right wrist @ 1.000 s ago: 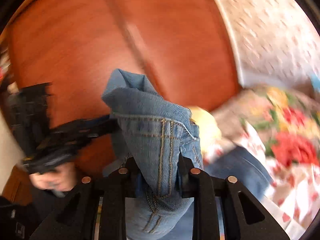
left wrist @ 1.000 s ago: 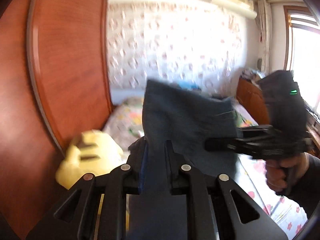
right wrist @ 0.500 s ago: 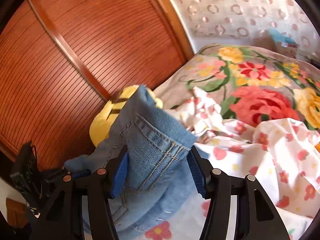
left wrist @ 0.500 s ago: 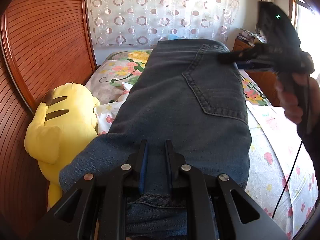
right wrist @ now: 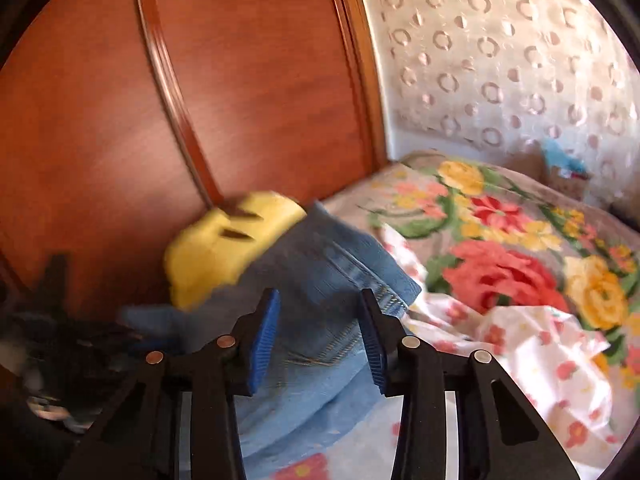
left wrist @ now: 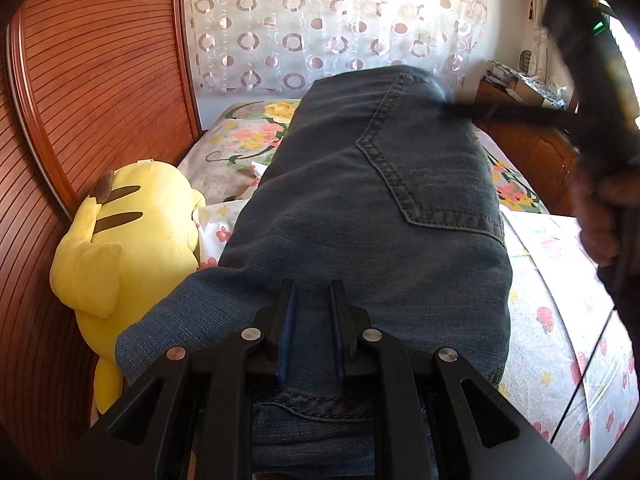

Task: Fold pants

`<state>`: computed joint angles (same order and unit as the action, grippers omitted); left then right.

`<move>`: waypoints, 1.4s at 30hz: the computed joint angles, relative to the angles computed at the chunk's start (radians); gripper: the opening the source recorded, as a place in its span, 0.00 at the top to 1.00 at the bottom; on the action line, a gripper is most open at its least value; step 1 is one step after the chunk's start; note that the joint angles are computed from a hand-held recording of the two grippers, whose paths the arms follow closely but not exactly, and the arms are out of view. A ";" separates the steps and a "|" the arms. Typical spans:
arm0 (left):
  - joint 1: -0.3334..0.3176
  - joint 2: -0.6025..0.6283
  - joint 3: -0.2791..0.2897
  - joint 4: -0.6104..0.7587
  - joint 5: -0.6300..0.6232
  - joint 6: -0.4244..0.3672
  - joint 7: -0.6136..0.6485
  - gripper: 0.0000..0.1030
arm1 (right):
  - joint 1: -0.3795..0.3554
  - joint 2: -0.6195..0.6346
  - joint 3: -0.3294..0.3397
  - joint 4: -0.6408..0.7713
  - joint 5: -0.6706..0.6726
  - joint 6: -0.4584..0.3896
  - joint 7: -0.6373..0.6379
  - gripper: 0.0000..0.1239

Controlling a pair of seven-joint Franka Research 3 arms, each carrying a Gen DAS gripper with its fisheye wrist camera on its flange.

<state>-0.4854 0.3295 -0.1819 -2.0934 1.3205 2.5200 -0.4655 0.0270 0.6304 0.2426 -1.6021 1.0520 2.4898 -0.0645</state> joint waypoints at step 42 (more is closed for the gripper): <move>-0.285 -0.026 -0.134 0.188 0.089 -0.428 -0.011 0.13 | -0.180 -1.004 -0.494 -1.081 0.321 -0.263 -0.455 0.59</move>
<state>-0.7702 0.3039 -0.3156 -1.9052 1.4096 2.0925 -0.4764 -0.1530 -0.3733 -0.2517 -2.6831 1.3729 2.2273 -0.5199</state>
